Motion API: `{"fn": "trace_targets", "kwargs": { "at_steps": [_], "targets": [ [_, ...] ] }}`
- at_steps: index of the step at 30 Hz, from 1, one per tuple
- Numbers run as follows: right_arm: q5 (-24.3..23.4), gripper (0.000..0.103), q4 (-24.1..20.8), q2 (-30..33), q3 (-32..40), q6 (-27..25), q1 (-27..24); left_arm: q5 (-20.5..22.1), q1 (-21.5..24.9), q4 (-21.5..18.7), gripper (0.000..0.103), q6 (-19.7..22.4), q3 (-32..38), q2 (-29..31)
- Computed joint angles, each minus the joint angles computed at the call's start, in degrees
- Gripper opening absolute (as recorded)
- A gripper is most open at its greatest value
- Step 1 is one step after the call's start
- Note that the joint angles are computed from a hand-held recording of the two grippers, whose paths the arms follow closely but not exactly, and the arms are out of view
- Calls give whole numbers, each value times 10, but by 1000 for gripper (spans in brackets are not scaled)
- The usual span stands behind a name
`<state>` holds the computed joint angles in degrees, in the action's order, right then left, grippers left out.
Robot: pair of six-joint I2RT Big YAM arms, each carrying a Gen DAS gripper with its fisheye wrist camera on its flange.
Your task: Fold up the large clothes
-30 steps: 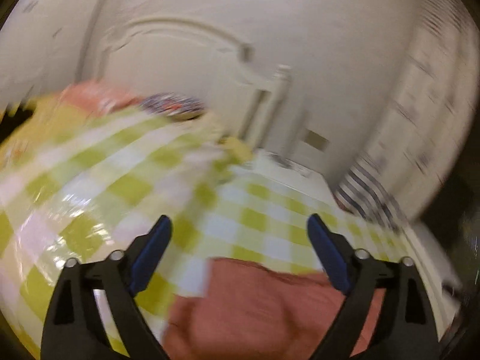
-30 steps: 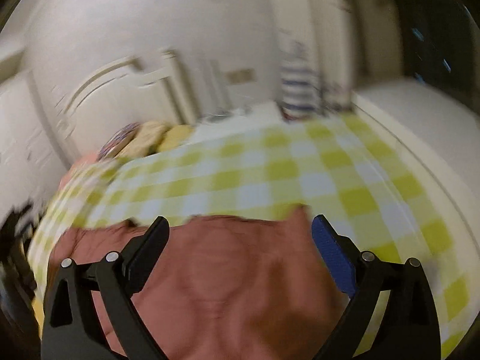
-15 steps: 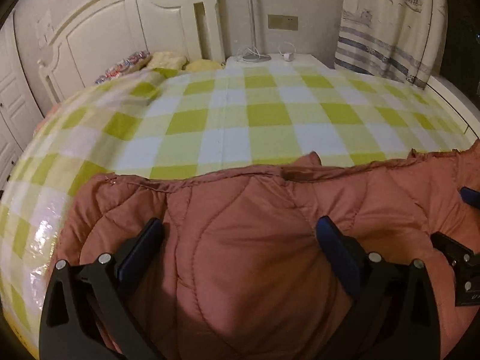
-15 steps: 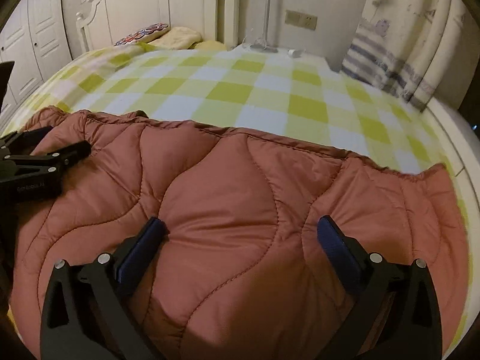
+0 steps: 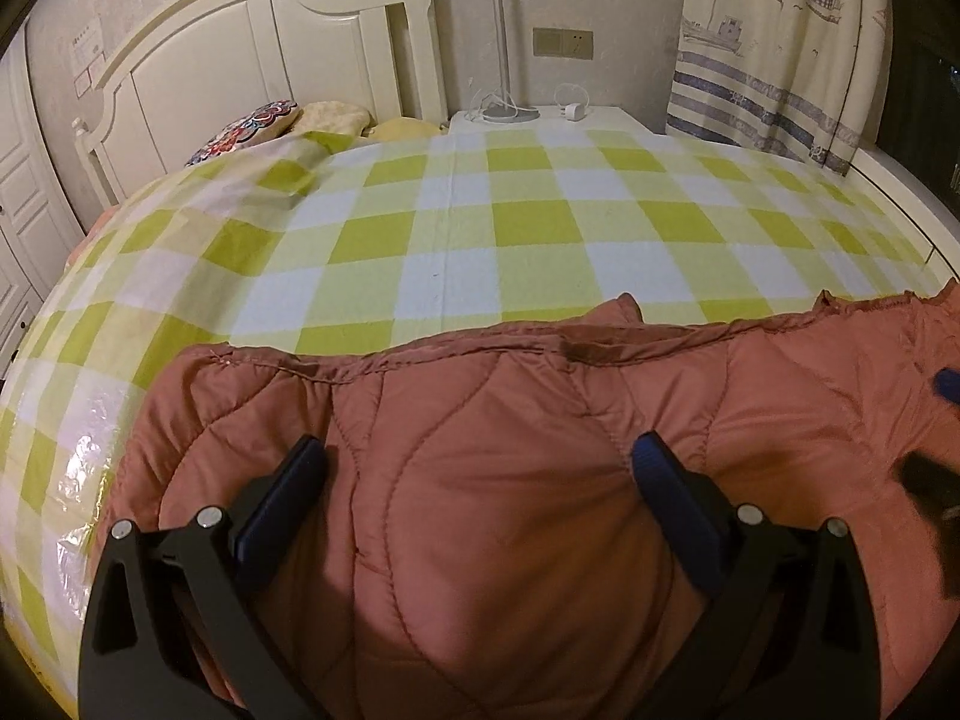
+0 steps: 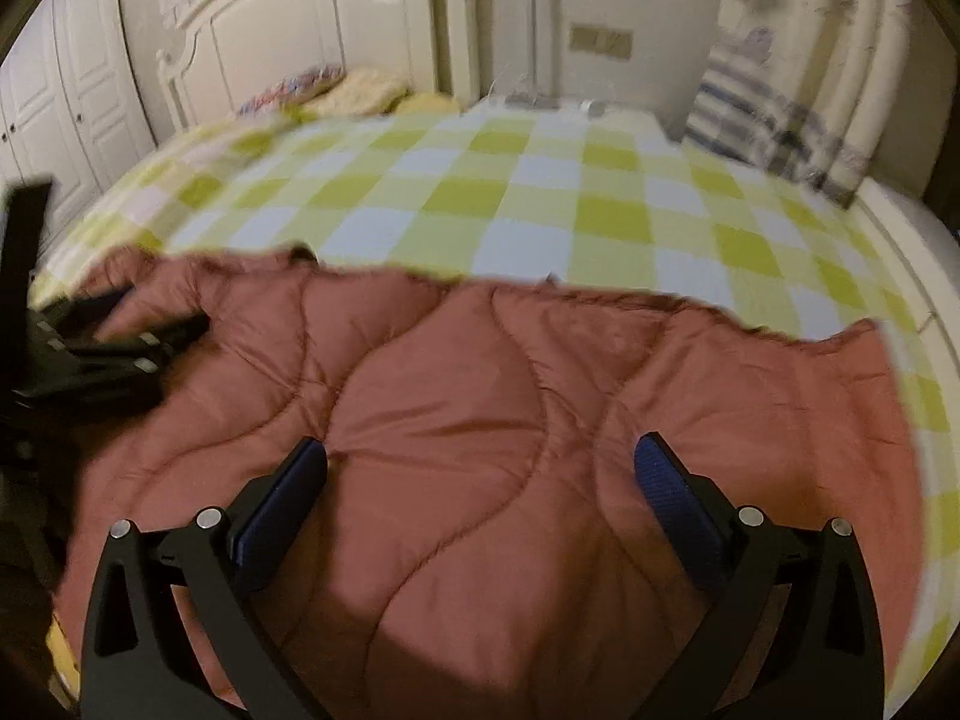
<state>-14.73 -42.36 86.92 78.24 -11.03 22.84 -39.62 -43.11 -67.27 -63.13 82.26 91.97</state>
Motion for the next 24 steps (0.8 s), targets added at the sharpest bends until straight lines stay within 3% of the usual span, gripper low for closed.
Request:
{"fn": "trace_targets", "kwargs": {
  "at_steps": [3, 5, 7, 9, 11, 14, 18, 24],
  "targets": [
    [-12, 98, 39, -41, -21, 16, -14, 1, 1, 1, 101, 1, -1, 0],
    [35, 98, 46, -47, -20, 16, -20, 1, 0, 1, 101, 0, 0, 0],
    [76, 98, 36, -33, -12, 16, -26, 1, 0, 1, 101, 0, 0, 0],
    [101, 99, -6, 17, 10, 14, -36, 1, 0, 1, 101, 0, 0, 0],
    [57, 99, -11, 34, 16, 30, -51, 2, 0, 2, 101, 1, -1, 0],
    [57, 98, -20, 30, 24, 25, -54, 5, 1, 6, 101, 1, -3, -2],
    [67, 98, 22, 0, 3, 70, -85, 5, 1, 8, 101, 1, -5, -3],
    [52, 99, 0, 26, 6, 68, -104, 2, 0, 8, 101, 1, -5, -4]
  ]
}}
